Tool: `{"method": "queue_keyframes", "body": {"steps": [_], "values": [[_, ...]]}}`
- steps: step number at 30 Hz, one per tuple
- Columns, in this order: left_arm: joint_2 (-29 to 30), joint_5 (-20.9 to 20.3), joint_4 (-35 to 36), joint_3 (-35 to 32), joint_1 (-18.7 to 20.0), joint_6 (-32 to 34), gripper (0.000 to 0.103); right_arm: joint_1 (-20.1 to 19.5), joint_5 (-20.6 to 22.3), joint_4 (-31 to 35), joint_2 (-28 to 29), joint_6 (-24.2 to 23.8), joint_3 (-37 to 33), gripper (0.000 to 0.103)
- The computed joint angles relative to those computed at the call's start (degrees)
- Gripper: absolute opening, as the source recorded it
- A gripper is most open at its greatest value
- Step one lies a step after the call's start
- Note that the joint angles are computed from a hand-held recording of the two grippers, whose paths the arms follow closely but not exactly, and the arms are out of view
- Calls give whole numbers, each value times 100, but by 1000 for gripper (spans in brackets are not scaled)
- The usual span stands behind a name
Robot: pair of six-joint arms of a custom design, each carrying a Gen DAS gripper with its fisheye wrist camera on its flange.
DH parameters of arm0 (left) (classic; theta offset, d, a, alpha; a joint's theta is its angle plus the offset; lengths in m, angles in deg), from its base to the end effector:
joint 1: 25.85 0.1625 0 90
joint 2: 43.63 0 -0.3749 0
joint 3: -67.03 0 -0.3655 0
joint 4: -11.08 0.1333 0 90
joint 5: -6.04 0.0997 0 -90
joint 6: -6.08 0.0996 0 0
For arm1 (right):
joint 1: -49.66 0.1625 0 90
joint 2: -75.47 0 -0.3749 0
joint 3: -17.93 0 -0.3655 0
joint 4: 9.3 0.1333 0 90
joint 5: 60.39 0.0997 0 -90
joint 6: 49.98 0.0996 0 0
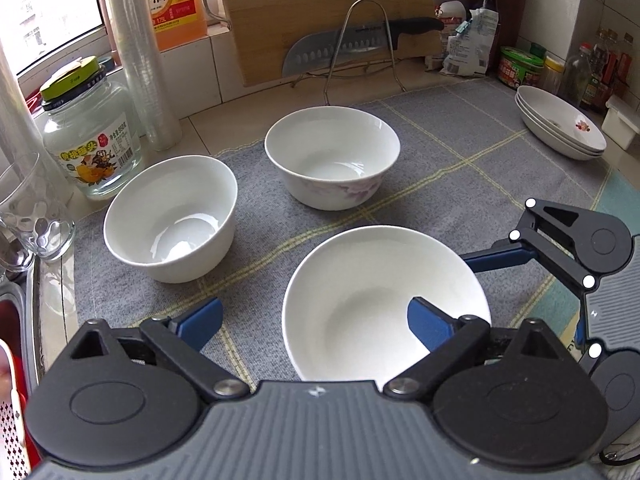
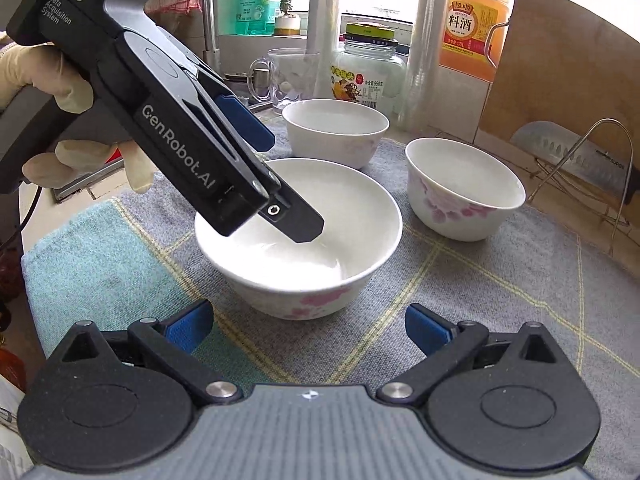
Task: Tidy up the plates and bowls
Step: 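Move the left tool to a white flower-print bowl and close on its rim, then lift the flower-print bowl with the left tool and carry it toward the plate stack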
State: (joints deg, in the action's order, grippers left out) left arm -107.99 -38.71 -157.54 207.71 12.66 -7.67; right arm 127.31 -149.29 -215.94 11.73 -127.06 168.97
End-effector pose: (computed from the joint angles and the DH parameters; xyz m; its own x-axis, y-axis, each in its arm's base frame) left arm -0.1477 -0.3783 0.0793 -0.6333 0.3700 -0.6797 0.6500 0.7310 -0.2076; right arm 0.0639 -0.3403 0.0957 -0.4006 -0.7842 0.4738 -0.9122 0.3899 -0.1259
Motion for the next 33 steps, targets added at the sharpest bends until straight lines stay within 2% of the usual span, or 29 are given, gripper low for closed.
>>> {"method": "queue_keyframes", "body": {"steps": [9,15,20,22,27,33], "values": [[-40,-92,137,-58,97,83,92,110,209,-249,93,-117,38,102],[-45,-286,204,-132,185,149,77,161,157,-43,-14,-83,20,90],[-51,-435,208,-166,240,236,65,211,115,-49,9,-80,-7,89],[-51,-489,214,-182,261,269,57,221,106,-50,10,-76,-8,89],[-44,-559,189,-199,281,332,52,249,76,-54,18,-65,-15,89],[-54,-589,158,-200,287,366,52,274,38,128,-60,39,-56,89]]}}
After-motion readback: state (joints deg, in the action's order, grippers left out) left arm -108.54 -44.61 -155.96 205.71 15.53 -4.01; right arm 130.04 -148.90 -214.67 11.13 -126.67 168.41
